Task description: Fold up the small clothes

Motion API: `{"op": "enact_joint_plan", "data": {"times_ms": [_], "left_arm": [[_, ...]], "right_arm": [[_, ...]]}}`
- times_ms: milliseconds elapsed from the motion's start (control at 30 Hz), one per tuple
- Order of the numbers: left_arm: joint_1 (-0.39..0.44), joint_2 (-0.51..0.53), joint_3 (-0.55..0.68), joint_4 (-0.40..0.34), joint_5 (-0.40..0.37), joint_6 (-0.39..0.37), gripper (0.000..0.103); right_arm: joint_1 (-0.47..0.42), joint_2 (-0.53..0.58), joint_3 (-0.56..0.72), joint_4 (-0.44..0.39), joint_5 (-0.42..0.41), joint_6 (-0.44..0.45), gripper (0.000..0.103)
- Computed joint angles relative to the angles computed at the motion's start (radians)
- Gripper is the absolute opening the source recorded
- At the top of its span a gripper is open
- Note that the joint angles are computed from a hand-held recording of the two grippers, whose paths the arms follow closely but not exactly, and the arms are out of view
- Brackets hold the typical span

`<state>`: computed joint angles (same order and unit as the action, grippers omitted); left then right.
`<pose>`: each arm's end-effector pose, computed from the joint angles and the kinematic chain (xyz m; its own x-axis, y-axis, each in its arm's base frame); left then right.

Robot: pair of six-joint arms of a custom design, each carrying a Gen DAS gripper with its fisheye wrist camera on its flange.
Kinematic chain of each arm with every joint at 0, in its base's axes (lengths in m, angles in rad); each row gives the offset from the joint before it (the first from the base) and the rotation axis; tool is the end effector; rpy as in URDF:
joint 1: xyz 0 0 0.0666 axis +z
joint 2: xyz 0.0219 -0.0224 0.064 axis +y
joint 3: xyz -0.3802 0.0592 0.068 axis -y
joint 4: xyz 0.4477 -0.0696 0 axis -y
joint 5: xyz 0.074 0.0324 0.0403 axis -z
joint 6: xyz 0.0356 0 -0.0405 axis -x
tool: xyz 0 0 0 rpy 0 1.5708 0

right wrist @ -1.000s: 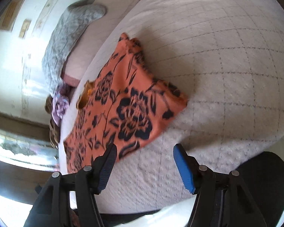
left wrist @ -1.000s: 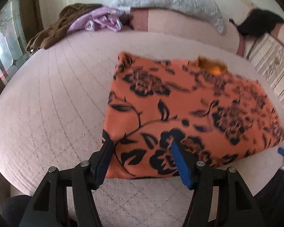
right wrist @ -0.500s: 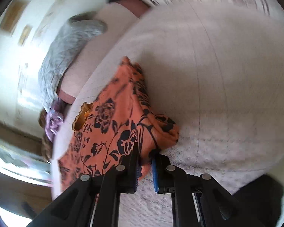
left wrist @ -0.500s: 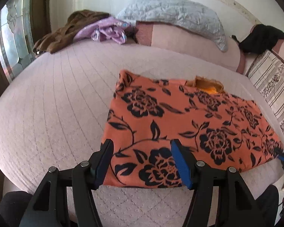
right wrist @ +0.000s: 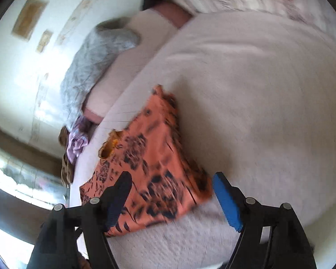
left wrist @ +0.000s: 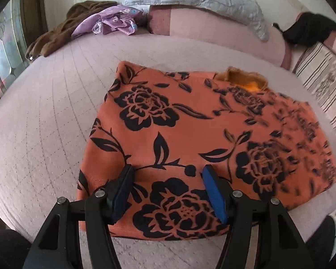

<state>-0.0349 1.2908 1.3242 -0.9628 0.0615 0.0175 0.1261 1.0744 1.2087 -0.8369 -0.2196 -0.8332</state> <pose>0.4946 -0.0199 0.4419 -0.8019 0.0105 -0.5974 0.0576 0.9966 -0.0597 0.4228 0.0610 0.4868 -0.6440 0.6464 -0.4091 0.2810 0.6972 0.6595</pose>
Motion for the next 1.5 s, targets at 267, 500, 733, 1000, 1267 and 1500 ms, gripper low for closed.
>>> {"op": "enact_joint_plan", "data": {"times_ms": [267,500,733,1000,1267,1500], "left_arm": [[0.005,-0.009,-0.014,0.017,0.012,-0.036,0.065],[0.010,-0.016,-0.033,0.047,0.027,-0.045,0.067],[0.075,-0.078,-0.019,0.052,0.108,0.022,0.067],[0.199,-0.007,0.029,-0.151,0.245,0.090,0.023],[0.239,-0.024,0.031,-0.190,0.293,0.039,0.022],[0.229,0.087,0.180,-0.159,0.322,0.023,0.041]], "right_arm": [[-0.071,0.366,0.321,-0.104,-0.105,0.193,0.077],[-0.075,0.513,0.462,-0.172,-0.141,0.209,0.013],[-0.016,0.494,0.490,-0.244,0.101,0.201,0.037],[0.104,0.284,0.358,-0.139,0.119,0.215,0.072],[0.219,0.237,0.224,-0.154,0.056,0.196,0.073],[0.227,0.220,0.174,-0.110,0.030,0.155,0.073]]}}
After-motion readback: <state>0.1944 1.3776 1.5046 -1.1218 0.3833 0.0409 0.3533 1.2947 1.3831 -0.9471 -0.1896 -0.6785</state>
